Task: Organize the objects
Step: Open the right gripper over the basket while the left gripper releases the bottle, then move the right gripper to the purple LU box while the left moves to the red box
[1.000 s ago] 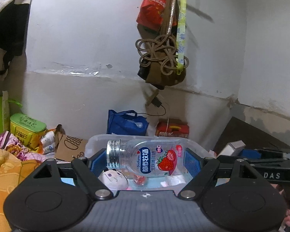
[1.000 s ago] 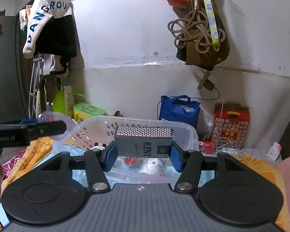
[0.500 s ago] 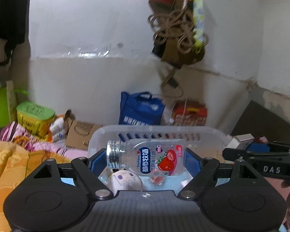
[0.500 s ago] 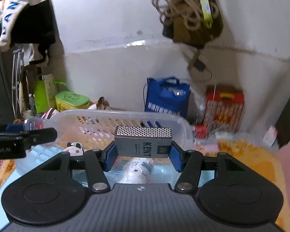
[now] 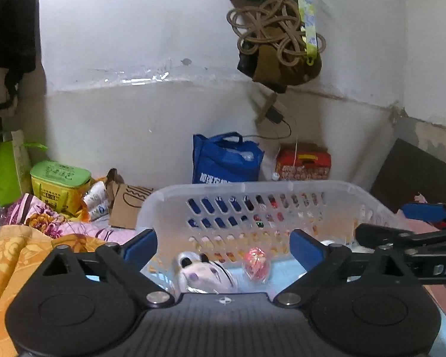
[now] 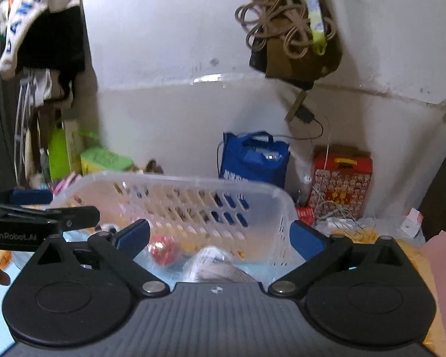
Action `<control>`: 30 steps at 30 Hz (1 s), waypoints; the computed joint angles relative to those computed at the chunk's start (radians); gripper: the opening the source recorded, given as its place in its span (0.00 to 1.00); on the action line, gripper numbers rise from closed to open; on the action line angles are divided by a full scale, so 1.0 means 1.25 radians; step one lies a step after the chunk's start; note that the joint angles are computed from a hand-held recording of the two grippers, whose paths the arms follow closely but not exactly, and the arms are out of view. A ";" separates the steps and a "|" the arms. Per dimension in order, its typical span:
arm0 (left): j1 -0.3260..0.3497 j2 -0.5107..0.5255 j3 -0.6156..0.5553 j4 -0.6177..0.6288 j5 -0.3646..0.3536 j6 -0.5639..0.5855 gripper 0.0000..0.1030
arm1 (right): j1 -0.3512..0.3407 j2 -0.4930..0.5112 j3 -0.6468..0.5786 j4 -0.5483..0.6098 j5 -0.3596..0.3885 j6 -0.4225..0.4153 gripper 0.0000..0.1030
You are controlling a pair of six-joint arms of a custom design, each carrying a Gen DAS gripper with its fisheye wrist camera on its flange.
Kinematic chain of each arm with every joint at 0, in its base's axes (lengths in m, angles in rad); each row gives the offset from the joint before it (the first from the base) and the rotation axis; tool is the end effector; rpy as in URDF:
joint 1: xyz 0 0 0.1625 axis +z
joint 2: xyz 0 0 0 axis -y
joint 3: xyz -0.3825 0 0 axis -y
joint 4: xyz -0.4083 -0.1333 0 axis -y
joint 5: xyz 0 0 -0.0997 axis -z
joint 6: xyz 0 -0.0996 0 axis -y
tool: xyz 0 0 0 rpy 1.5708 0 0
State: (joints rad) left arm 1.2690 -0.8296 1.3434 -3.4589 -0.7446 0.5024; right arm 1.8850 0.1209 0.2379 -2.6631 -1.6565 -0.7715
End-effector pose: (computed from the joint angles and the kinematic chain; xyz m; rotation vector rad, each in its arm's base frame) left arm -0.0107 -0.7293 0.3286 0.1098 1.9301 -1.4054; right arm 0.3976 -0.8198 -0.0340 1.3693 -2.3565 0.9931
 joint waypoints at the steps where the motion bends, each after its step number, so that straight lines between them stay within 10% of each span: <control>1: -0.001 -0.005 0.007 -0.012 -0.006 -0.001 0.95 | -0.002 -0.005 0.002 0.007 0.009 0.008 1.00; 14: -0.071 -0.116 0.270 -0.216 -0.010 0.064 0.98 | -0.035 -0.362 0.613 -0.205 0.130 0.010 1.00; 30: -0.062 -0.195 0.469 -0.096 -0.019 -0.023 0.96 | -0.053 -0.366 0.685 -0.193 0.046 -0.024 1.00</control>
